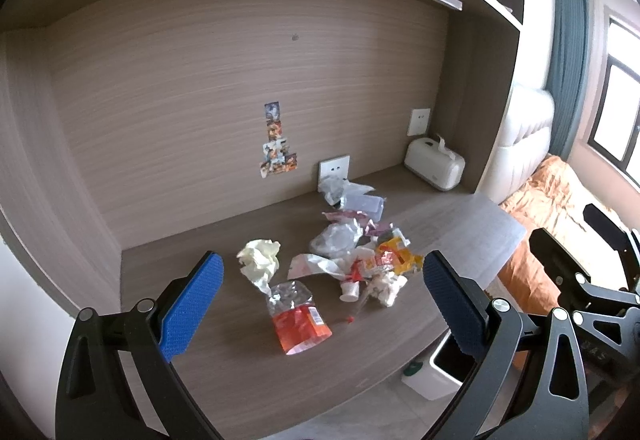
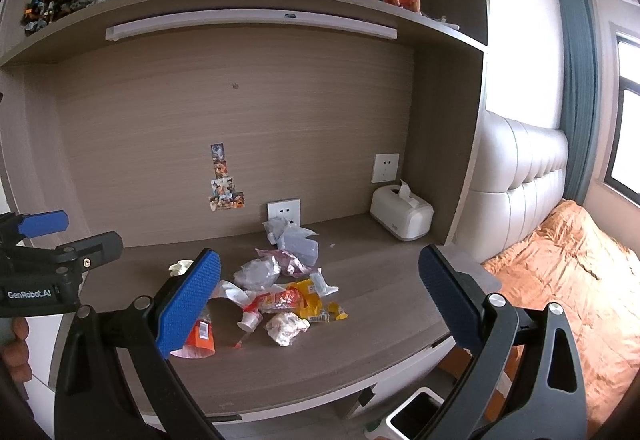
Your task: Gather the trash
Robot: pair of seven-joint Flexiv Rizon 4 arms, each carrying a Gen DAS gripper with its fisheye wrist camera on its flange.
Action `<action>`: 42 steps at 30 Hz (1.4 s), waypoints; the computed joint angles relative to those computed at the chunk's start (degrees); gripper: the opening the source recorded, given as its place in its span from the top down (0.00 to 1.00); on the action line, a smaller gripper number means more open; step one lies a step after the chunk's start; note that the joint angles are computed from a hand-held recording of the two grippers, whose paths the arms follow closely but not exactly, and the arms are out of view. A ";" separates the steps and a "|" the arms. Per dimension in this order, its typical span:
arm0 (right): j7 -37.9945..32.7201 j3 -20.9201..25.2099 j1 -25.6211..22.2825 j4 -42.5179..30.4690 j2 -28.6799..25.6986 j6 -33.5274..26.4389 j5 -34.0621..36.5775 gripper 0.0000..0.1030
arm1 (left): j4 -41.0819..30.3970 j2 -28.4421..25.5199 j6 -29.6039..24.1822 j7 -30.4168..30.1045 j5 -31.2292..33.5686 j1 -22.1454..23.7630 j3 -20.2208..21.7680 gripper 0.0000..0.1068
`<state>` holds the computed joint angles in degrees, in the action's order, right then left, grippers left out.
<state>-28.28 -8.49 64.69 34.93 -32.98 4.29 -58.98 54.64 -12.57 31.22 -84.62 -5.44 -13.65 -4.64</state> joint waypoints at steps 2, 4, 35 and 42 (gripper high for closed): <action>-0.31 -0.04 0.00 -0.43 -0.24 -0.15 0.12 0.04 | 0.53 0.16 0.47 0.08 -0.29 0.08 0.02 0.08; -0.12 0.05 -0.06 0.65 0.28 0.33 -0.03 0.04 | 0.22 0.03 0.36 -0.05 -0.09 0.01 -0.01 0.08; 1.91 9.28 -14.40 23.71 2.04 22.57 11.16 0.04 | 23.01 -1.32 15.53 4.14 6.85 0.67 1.69 0.08; -1.65 9.31 -16.40 22.94 -0.39 24.45 15.09 0.06 | 22.59 -3.56 14.74 6.17 6.22 0.46 1.70 0.08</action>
<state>-29.93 0.82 48.28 57.87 -33.37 28.74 -43.89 77.23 -16.13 45.96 -78.45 0.78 -13.19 -2.95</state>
